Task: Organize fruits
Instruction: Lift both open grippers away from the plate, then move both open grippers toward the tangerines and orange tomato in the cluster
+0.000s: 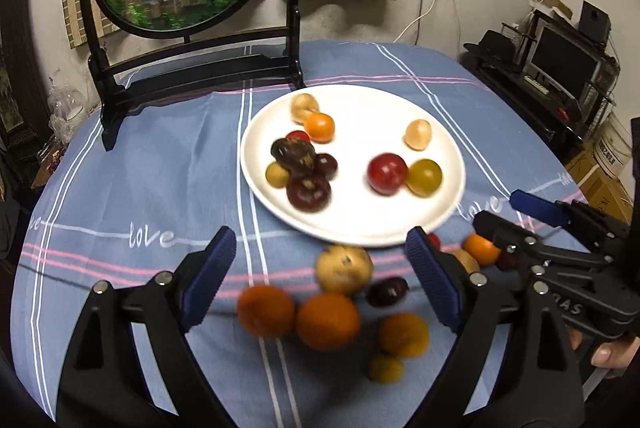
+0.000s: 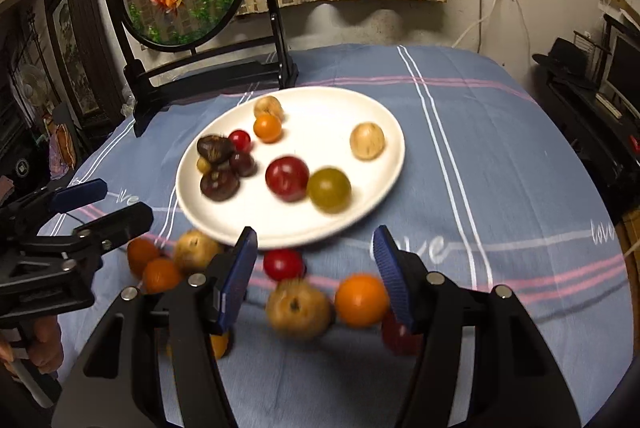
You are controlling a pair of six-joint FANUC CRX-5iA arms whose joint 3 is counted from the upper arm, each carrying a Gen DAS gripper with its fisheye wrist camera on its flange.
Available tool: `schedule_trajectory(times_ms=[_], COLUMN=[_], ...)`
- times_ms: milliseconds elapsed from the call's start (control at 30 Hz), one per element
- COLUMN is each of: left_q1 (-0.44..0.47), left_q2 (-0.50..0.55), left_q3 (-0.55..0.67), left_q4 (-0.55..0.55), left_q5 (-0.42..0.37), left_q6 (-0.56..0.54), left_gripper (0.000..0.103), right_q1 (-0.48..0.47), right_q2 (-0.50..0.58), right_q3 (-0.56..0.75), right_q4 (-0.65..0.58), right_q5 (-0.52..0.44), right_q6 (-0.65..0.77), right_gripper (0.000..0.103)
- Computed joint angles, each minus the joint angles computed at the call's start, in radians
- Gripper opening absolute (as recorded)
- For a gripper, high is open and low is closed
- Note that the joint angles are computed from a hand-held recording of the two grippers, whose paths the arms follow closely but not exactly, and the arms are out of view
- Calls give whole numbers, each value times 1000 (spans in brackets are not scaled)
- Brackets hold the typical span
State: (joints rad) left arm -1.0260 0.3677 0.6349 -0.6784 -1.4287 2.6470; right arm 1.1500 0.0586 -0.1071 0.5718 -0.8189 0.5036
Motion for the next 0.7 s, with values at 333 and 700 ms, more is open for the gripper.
schedule_trajectory(times_ms=[333,700], left_q1=[-72,-35], left_q2=[-23,-85], left_q3=[-67,-201], left_q4=[-40,-35], left_q5=[-10,33], left_q6=[74,157], left_gripper=[90,90], right_q1=[88,86], right_q2=[-36,-28], right_q3=[-117,-156], right_q4=[145,262], right_q5=[-22,-59], right_q6=[-135,-181], right_gripper=[61,60])
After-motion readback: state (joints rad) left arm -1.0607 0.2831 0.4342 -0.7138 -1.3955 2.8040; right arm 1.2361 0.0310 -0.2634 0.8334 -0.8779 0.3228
